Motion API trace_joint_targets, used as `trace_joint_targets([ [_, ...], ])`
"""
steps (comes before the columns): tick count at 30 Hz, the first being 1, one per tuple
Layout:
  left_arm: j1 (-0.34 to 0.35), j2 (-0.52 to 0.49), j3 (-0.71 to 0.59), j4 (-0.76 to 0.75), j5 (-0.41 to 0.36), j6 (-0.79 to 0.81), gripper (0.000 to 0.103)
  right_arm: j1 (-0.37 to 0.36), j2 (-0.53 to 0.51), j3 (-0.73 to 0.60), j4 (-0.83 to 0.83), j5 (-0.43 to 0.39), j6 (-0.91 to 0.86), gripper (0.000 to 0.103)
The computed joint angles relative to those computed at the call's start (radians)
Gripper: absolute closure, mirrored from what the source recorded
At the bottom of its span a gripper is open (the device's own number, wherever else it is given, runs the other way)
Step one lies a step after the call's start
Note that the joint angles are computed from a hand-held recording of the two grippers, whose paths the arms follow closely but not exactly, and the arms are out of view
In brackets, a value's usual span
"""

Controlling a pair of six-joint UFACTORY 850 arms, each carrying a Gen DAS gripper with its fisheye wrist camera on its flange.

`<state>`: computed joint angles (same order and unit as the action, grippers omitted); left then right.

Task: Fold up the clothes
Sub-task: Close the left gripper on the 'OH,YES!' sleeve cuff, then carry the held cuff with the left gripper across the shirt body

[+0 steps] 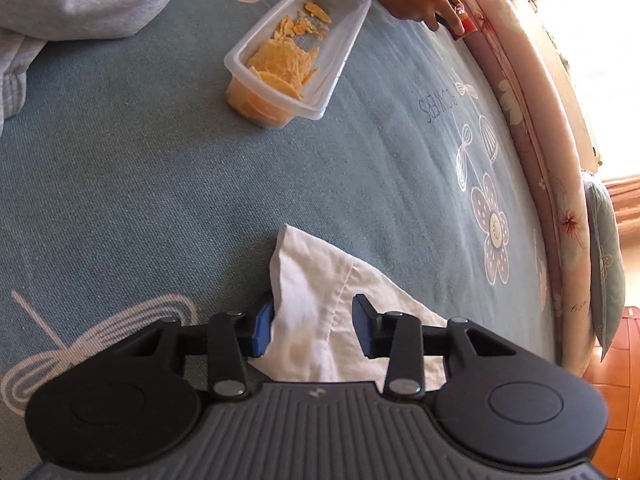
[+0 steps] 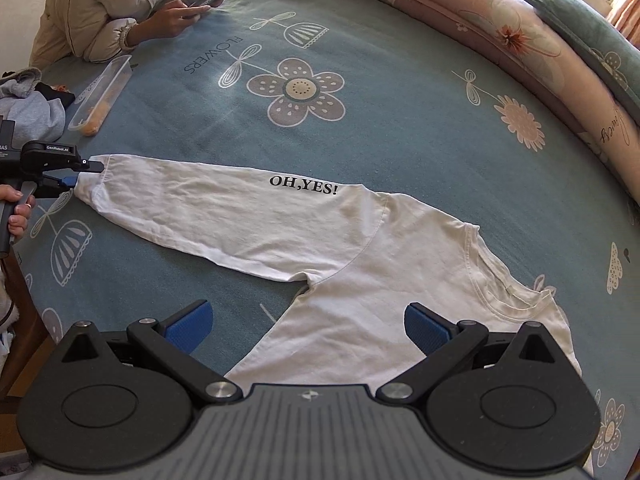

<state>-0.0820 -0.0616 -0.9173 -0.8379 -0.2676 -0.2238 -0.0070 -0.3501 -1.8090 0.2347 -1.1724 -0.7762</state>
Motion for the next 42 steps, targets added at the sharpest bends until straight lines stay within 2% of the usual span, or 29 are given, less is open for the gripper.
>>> trace_joint_targets([
  [2, 0.001, -0.021, -0.036, 0.095, -0.061, -0.039, 0.091, -0.011, -0.005, -0.006, -0.005, 0.008, 0.011, 0.0],
  [3, -0.002, -0.032, -0.056, 0.154, -0.09, -0.067, 0.093, -0.016, -0.006, -0.007, -0.009, 0.011, 0.017, 0.0],
  [8, -0.029, -0.069, -0.149, 0.45, -0.201, -0.25, 0.097, -0.031, 0.011, 0.015, -0.03, 0.042, 0.005, 0.0],
  [10, -0.043, -0.089, -0.197, 0.561, -0.271, -0.314, 0.098, -0.038, 0.018, 0.024, -0.03, 0.05, -0.002, 0.0],
  [14, -0.077, -0.123, -0.288, 0.706, -0.389, -0.368, 0.099, -0.051, 0.025, 0.039, -0.037, 0.049, 0.003, 0.0],
  [22, -0.151, -0.149, -0.444, 0.808, -0.504, -0.468, 0.101, -0.091, 0.001, 0.026, -0.062, -0.028, 0.068, 0.0],
  [31, -0.253, -0.227, -0.659, 0.885, -0.632, -0.574, 0.101, -0.168, -0.055, -0.11, 0.03, -0.122, 0.021, 0.0],
  [38, -0.324, -0.32, -0.85, 0.94, -0.711, -0.634, 0.101, -0.244, -0.099, -0.185, 0.073, -0.193, -0.024, 0.0],
  [42, -0.366, -0.394, -0.98, 0.96, -0.76, -0.641, 0.101, -0.3, -0.108, -0.2, 0.108, -0.204, -0.041, 0.0],
])
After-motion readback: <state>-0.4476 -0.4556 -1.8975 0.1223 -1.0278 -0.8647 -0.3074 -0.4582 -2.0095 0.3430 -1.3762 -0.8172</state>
